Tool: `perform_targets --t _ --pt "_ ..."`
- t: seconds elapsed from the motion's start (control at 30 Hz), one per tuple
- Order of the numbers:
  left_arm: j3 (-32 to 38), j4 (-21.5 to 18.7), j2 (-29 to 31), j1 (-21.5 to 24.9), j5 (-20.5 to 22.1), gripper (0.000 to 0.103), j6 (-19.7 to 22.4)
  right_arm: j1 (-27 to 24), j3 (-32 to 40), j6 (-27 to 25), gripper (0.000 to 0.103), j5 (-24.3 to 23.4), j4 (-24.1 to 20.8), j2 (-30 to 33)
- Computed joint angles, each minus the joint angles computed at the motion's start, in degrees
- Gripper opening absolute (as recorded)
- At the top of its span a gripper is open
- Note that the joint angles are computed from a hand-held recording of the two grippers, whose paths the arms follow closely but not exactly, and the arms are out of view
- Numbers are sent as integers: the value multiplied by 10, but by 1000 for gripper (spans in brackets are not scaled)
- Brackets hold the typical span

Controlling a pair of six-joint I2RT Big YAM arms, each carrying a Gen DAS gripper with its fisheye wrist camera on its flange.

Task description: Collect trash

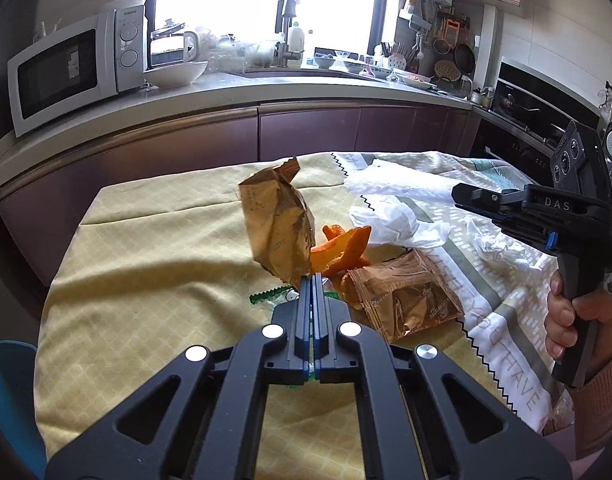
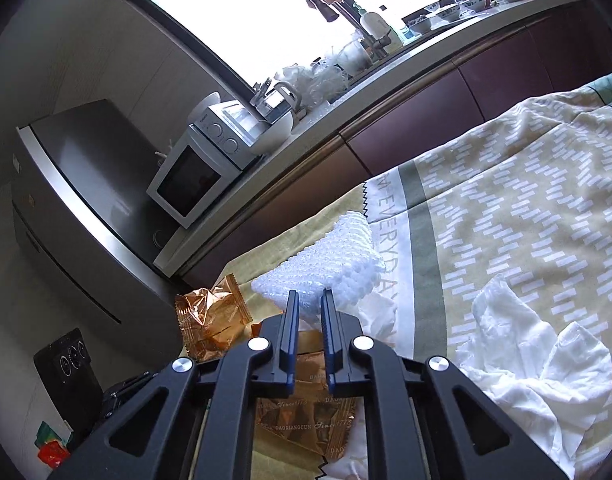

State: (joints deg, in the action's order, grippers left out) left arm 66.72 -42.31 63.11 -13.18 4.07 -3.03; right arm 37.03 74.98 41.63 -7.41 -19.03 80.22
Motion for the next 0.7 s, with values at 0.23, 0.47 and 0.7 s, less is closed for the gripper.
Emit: perform_targets --t 0.23,0.47,0.7 --pt "-12 -5 -38 24 14 1 -1 18 7 -27 10 -1 5 -11" --pt "-33 -17 -85 56 31 1 -6 41 13 -45 10 -9 1 -14" --pt "-50 -39 -124 95 50 1 -9 70 24 -61 10 -13 -6 -8"
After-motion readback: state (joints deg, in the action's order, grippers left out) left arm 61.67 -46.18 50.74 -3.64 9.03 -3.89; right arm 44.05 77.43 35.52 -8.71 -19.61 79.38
